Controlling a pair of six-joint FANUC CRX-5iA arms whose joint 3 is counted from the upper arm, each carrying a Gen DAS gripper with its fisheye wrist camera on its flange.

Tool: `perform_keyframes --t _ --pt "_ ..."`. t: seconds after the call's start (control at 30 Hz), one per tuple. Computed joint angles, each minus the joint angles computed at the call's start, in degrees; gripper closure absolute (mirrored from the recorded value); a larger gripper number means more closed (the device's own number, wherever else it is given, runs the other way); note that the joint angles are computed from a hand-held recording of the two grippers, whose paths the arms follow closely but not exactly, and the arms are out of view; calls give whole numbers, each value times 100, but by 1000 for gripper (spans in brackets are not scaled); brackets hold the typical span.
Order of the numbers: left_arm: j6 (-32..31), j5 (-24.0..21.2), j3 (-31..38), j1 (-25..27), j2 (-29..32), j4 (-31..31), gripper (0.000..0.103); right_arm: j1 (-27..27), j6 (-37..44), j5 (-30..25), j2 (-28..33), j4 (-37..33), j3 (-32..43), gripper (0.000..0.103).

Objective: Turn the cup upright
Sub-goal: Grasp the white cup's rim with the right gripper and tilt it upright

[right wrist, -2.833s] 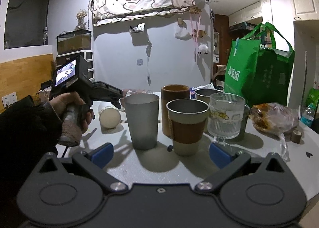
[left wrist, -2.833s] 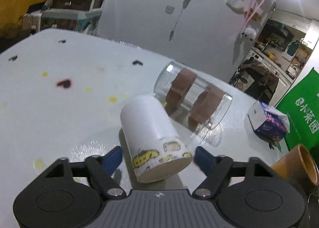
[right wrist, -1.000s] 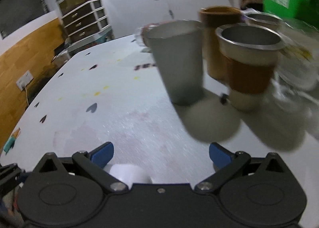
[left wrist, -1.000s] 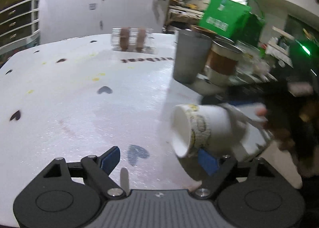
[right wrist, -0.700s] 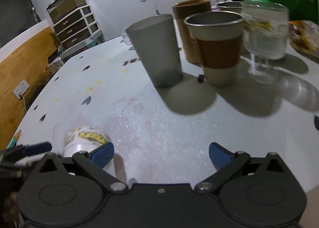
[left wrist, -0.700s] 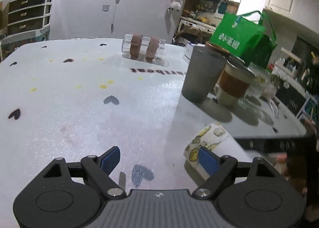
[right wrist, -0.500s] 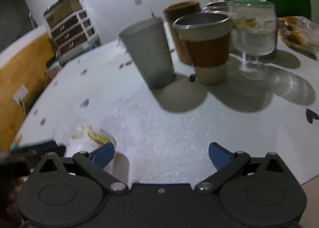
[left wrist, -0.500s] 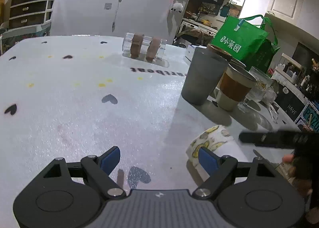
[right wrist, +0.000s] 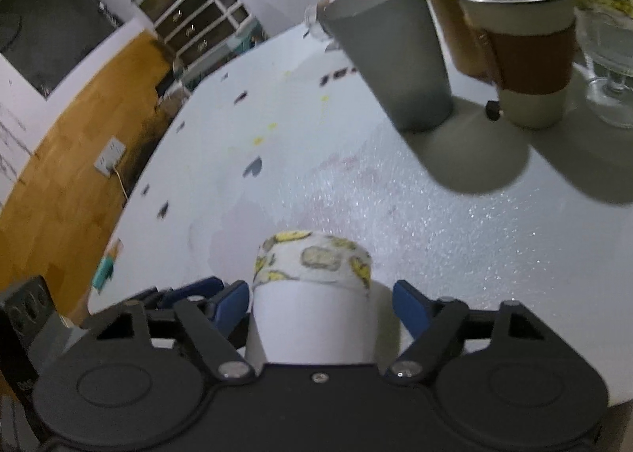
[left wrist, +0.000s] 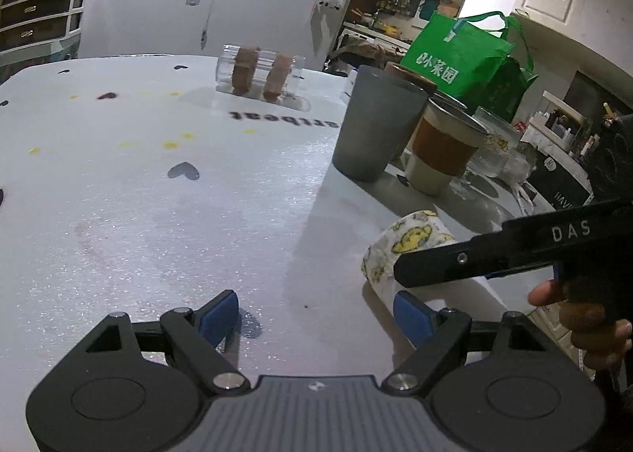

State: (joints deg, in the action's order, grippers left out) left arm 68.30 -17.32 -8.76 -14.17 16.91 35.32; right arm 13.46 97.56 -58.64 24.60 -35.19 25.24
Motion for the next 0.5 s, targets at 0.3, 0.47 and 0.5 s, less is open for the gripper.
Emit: perform_keyframes --t 0.3,0.47,0.5 --pt "-97 313 -179 -15 -130 174 17 31 910 1379 -597 141 -731 38" --pt "168 467 -161 -24 -177 -146 17 420 438 3115 -755 1391 -1387 39" --pt "321 461 -115 -12 -176 -333 17 547 32 3561 -751 1961 -1604 39"
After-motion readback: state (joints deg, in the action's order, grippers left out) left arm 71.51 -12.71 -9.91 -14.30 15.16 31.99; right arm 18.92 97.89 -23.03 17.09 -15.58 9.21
